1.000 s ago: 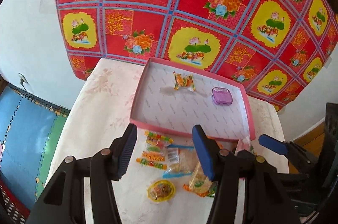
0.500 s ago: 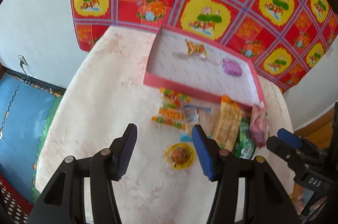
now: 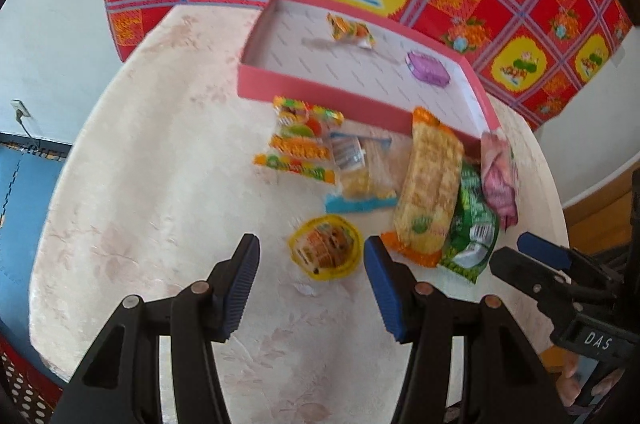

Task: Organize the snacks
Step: 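Grasp the green snack bag with the right tool while the left grasps the yellow jelly candy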

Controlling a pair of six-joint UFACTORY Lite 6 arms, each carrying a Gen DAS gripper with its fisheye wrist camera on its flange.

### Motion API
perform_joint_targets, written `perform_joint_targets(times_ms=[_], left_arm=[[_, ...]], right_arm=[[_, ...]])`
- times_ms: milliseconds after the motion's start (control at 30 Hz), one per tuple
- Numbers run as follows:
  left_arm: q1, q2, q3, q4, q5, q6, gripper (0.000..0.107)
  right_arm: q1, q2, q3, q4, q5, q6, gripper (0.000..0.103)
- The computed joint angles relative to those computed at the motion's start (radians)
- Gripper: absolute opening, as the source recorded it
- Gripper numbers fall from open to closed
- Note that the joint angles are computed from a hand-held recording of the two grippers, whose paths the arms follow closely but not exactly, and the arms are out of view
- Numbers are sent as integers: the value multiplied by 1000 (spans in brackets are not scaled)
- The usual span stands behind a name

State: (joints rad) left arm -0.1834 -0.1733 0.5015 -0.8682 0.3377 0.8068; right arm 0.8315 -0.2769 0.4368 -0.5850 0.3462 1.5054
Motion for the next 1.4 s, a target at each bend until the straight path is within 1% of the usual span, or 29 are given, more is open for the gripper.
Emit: perform_joint_targets(times_ms=[133,200,300,367,467,500,567,600,667,700,733,767,833,900,933,967,1000,1033,1100,1267,1400], left_arm=[[-22,10,-24,-65,-40,79,57],[-39,2,-36,-73,-71,93,57],[-49,-3,-56,-166,-102,198,57],[-61,-1,-56,-164,-114,213,57],[-67,13,-51,-245,-124,297,56],[-74,17,-51,-280,-135,332,55],[-93,11,-57,-285,-160,334,44],[-104,12,-57,-255,-175,306,43],[-123,11,-55,-130,-199,178,36],[-123,12,-53,-92,-204,137,34],[-119,13,-51,-96,-201,137,31],[-108,17,-49,-139,-193,179,28],[-88,18,-48,-190,-180,233,26],[-73,17,-46,-204,-161,249,25],[-66,14,-48,-205,-153,251,25],[-62,14,-46,-206,-147,250,24],[-54,15,-44,-209,-138,253,24],[-47,15,-43,-219,-130,263,24],[-37,7,-44,-224,-116,265,24],[-10,-54,-55,-209,-71,256,24],[22,-93,-47,-172,-17,229,24]], right_arm=[[-2,76,29,-26,-44,39,79],[-2,108,51,-53,-45,66,76],[2,150,87,-107,-30,106,72],[-8,168,98,-101,-43,92,67],[-24,190,101,-90,-74,66,65],[-27,194,101,-91,-79,67,65],[-40,203,96,-95,-95,66,63],[-48,209,94,-93,-107,61,62],[-61,220,89,-83,-132,46,61],[-66,228,87,-74,-146,35,61],[-72,231,83,-76,-162,33,61],[-73,233,78,-105,-171,60,61],[-74,235,76,-177,-175,125,61],[-74,235,73,-207,-177,154,59],[-71,237,75,-213,-171,159,57],[-72,236,72,-209,-174,154,51],[-76,234,70,-182,-186,124,41],[-78,230,68,-148,-192,88,39],[-71,215,61,-135,-183,73,36],[-51,143,27,-134,-175,76,35],[-9,67,10,-168,-126,118,35]])
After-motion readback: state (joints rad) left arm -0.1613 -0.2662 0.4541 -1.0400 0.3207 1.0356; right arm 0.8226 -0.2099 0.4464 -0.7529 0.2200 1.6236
